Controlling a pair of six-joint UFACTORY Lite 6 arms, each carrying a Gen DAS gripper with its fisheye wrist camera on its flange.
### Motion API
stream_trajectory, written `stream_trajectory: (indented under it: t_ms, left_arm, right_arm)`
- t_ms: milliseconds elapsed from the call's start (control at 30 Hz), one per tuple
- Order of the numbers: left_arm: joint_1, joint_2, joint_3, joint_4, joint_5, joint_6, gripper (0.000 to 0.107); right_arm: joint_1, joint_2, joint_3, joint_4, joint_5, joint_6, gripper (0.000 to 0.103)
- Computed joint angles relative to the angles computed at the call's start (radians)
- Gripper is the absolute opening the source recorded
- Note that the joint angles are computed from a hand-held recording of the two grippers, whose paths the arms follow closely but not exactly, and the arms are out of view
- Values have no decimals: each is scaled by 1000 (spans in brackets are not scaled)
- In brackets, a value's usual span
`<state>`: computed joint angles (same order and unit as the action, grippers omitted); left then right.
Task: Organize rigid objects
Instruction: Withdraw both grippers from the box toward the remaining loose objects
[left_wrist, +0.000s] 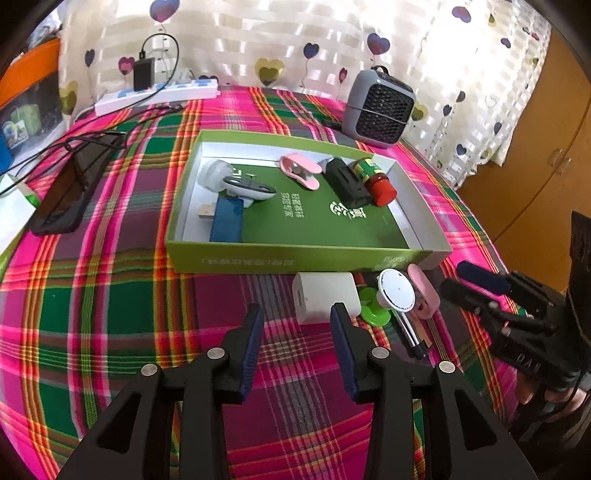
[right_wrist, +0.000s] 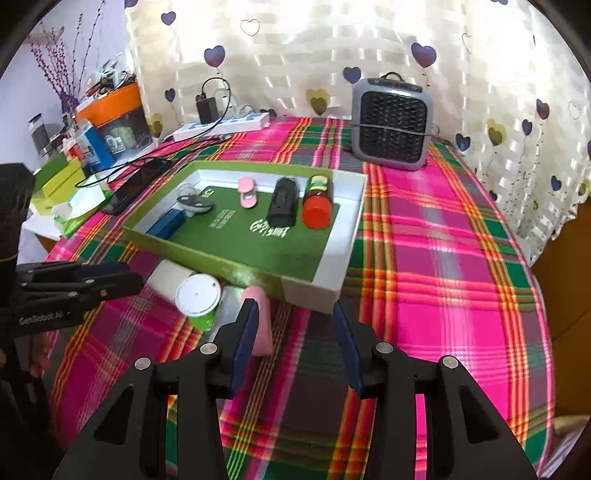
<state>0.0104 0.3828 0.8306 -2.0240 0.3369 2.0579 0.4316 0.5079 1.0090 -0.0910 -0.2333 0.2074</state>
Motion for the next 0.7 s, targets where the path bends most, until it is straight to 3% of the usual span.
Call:
stream_trajectory:
  t_ms: [100,233,300,467,600,700]
  left_arm:
    - [-9,28,19,20,7,-23,36]
    - [-18,52,31,81,25,-75,36]
    - [-24,47,24,83,35,-67,36]
    - [-47,42,16,62,35,-34,37]
    - [-61,41,6,68,43,-26,37]
    - [-68,34,-4,77,52,-24,37]
  right_arm:
    - [10,36,21,-23,8,21,43]
    - [3,52,35,-184,-2,185,44]
    - [10,47,33,-136,5,140,44]
    - [12,59,34,-226,5,223,44]
    - [18,90,69,-109,43,116,44]
    - [6,98,78,-172,47,184,44]
